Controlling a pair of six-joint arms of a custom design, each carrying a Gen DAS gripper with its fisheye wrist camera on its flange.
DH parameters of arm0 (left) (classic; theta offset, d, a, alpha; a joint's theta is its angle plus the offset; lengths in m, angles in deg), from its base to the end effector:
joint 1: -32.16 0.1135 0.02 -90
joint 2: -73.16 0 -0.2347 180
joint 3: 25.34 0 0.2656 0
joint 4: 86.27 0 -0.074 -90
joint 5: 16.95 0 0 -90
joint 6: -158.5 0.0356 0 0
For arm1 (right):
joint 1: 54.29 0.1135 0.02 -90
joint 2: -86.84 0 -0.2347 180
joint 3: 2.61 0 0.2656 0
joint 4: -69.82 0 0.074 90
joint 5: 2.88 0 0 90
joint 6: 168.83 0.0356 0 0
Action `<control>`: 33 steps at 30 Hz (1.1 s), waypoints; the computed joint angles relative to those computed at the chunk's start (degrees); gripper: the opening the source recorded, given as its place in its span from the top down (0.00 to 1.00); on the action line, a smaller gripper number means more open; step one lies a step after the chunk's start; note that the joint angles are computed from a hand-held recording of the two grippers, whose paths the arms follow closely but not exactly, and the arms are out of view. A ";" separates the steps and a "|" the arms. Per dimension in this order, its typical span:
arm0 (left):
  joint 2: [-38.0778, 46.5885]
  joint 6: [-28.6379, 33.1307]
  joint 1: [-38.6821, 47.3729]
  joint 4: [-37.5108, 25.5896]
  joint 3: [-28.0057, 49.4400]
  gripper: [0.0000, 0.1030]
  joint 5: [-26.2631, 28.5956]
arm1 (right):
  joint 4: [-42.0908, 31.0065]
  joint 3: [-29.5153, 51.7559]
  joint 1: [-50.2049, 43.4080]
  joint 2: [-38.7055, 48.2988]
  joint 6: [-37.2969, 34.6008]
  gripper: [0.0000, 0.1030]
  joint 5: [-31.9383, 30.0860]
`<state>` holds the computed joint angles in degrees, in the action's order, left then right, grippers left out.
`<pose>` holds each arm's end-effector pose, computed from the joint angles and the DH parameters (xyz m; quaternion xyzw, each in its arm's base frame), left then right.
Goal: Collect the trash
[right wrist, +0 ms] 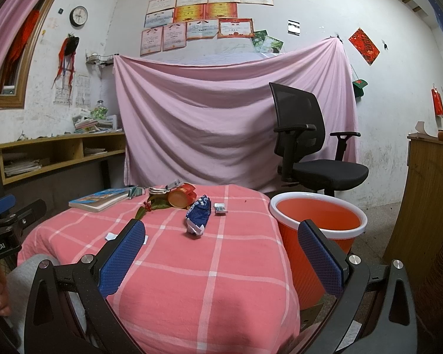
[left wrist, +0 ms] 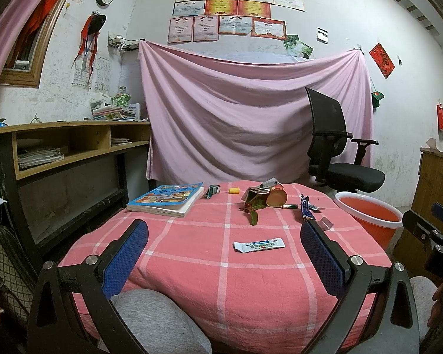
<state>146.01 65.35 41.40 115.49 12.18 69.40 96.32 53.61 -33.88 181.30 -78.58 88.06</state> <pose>0.2700 0.0462 0.1585 -0.1043 0.7786 0.0578 0.6161 0.3321 0.1230 0.1608 -0.1307 0.7646 0.1069 0.6220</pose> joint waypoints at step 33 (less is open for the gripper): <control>-0.35 -0.28 0.31 -6.20 4.14 0.02 1.26 | -1.88 1.63 0.29 -0.21 0.02 0.00 -0.68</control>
<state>145.66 65.07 41.70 109.29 16.32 70.65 94.44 55.24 -33.58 181.10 -78.56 87.38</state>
